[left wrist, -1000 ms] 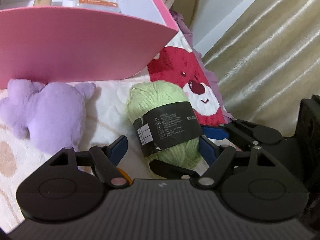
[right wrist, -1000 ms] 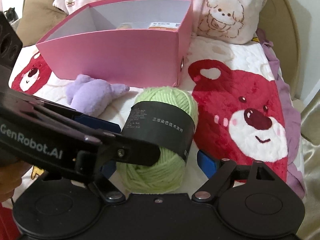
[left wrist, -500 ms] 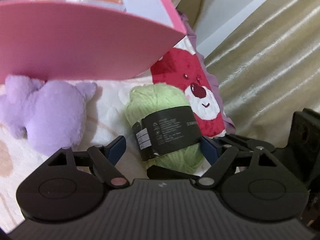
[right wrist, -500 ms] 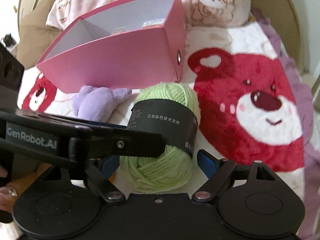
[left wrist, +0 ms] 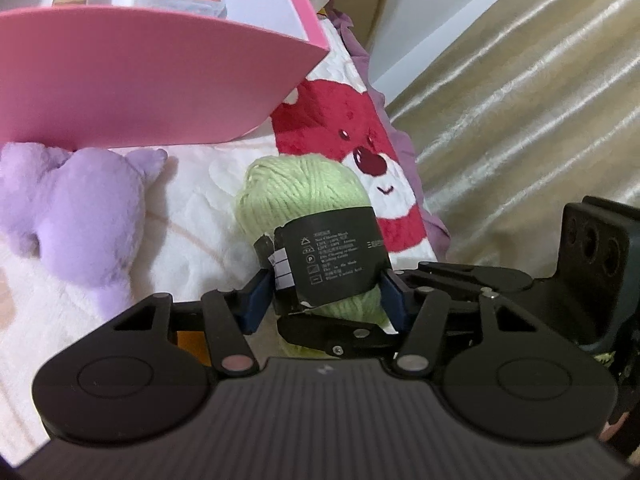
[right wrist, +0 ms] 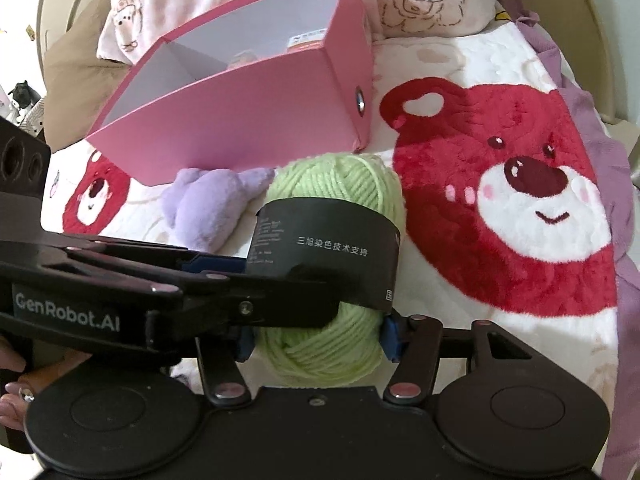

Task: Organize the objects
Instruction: 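Lift the yarn ball with the left gripper and carry it over the pink box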

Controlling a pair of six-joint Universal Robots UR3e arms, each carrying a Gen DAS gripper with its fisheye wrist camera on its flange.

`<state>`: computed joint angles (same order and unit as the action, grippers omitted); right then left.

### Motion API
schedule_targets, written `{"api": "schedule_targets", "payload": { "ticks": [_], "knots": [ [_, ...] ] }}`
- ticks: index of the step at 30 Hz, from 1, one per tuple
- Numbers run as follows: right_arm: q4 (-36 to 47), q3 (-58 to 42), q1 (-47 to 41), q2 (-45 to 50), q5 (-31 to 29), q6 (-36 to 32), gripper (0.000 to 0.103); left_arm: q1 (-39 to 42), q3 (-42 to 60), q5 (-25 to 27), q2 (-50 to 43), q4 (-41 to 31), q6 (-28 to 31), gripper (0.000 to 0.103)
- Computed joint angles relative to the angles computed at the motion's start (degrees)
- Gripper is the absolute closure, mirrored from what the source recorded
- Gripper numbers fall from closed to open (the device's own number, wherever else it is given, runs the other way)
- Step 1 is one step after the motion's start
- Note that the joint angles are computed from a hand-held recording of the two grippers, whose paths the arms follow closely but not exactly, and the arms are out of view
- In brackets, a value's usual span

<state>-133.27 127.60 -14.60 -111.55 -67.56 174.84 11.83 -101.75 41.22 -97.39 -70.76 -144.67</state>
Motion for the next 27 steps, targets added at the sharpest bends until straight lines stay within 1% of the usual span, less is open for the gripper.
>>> {"api": "schedule_targets", "payload": {
  "ticks": [2, 6, 9, 11, 17, 19, 21, 24, 25, 27],
  "knots": [
    [0.6, 0.3, 0.6, -1.6, 0.4, 0.2, 0.040, 0.9, 2.2, 0.6, 1.2, -5.0, 1.0, 0.047],
    [2.5, -1.1, 2.8, -3.9, 0.7, 0.6, 0.040, 3.1, 7.0, 1.9, 4.2, -15.5, 5.8, 0.047],
    [4.5, -2.8, 4.8, -4.5, 0.9, 1.2, 0.037, 5.0, 10.7, 3.0, 5.6, -23.2, 9.5, 0.047],
    [5.2, -4.1, 6.3, -4.7, 0.8, 1.7, 0.036, 7.0, 11.7, 3.0, 7.3, -27.2, 12.7, 0.047],
    [10.9, -10.8, 11.7, -3.9, -0.5, 2.4, 0.032, 11.7, 15.5, 3.4, 10.6, -38.3, 19.6, 0.047],
    [12.3, -12.7, 13.4, -4.3, -1.2, 2.5, 0.031, 13.8, 17.8, 2.8, 11.2, -43.5, 22.6, 0.047],
    [12.3, -13.3, 14.5, -5.9, -1.8, 3.7, 0.031, 16.5, 19.4, 1.5, 12.6, -48.9, 27.5, 0.047],
    [13.4, -14.1, 15.1, -8.6, -0.9, 4.1, 0.032, 20.2, 21.5, 0.6, 15.3, -55.9, 35.0, 0.047],
    [13.5, -14.5, 15.7, -8.9, -1.2, 3.8, 0.036, 20.9, 22.6, 0.6, 15.8, -57.6, 36.3, 0.047],
    [12.7, -15.6, 18.3, -8.8, -3.8, 3.2, 0.038, 22.6, 24.9, 0.5, 16.4, -61.3, 39.2, 0.047]
  ]
}}
